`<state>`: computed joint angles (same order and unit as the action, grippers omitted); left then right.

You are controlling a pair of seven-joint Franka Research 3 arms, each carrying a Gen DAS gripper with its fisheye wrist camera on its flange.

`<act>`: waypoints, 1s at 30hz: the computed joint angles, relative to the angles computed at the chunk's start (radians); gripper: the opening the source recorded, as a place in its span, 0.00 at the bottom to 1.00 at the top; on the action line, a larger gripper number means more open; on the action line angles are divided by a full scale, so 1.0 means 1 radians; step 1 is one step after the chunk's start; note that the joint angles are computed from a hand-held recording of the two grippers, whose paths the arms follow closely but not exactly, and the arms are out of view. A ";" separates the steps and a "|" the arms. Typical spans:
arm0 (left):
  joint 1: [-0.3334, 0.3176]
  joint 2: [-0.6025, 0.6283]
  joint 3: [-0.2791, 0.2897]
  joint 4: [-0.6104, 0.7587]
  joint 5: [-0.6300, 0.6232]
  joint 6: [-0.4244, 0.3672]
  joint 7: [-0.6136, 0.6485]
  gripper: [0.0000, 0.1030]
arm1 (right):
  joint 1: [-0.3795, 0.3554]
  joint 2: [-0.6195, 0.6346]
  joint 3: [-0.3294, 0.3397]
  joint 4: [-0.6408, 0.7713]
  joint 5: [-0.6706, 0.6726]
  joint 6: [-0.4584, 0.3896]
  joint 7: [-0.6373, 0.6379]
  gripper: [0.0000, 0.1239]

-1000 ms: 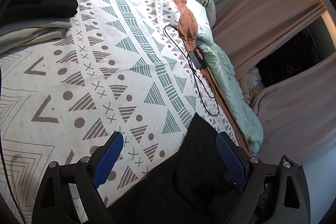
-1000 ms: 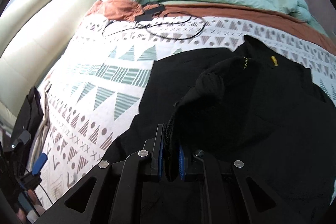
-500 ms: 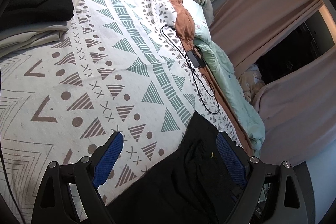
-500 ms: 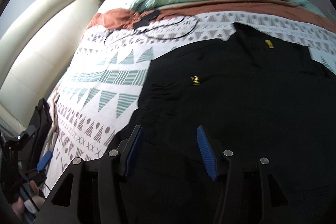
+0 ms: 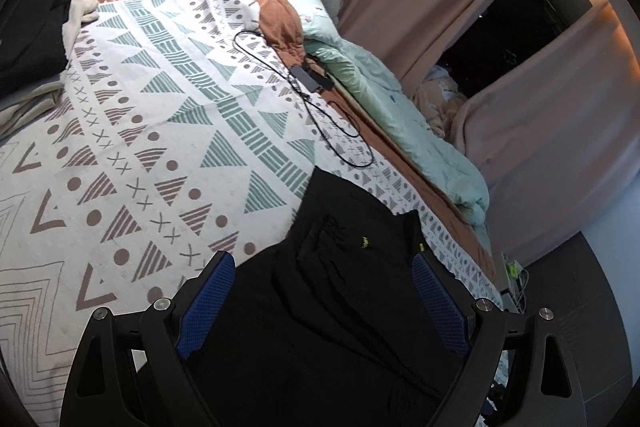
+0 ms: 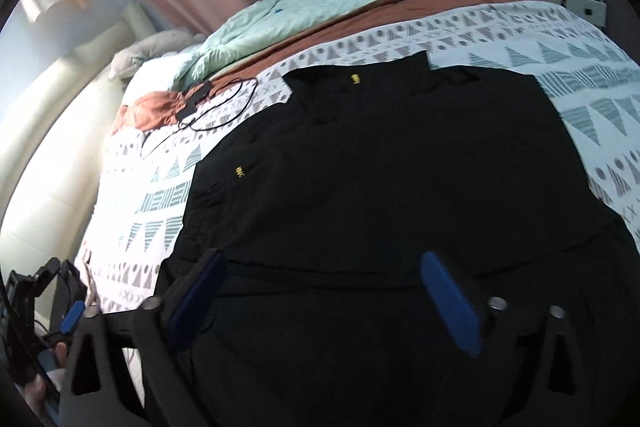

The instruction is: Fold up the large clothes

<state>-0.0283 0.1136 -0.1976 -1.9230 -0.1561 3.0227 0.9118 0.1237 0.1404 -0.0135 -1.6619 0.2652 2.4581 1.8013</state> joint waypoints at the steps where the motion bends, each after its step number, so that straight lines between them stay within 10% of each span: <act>1: 0.000 -0.010 -0.005 -0.003 -0.002 0.001 0.012 0.88 | 0.003 -0.025 -0.009 -0.028 -0.033 0.006 0.028 0.82; 3: -0.014 -0.032 0.006 -0.017 0.043 0.016 0.005 1.00 | -0.001 -0.068 -0.014 -0.075 -0.053 0.013 0.053 0.82; 20: -0.092 -0.308 0.088 -0.383 0.169 0.060 0.061 1.00 | -0.122 -0.530 -0.003 -0.593 -0.086 0.188 0.155 0.82; 30: -0.163 -0.471 0.149 -0.598 0.211 0.064 0.049 0.84 | -0.174 -0.801 -0.006 -0.855 -0.006 0.186 0.183 0.81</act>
<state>-0.1914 -0.3570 -0.0486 -2.5209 0.0545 3.0865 0.9605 -0.0498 -0.6609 -0.0196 -2.5169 0.2588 2.6438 1.9845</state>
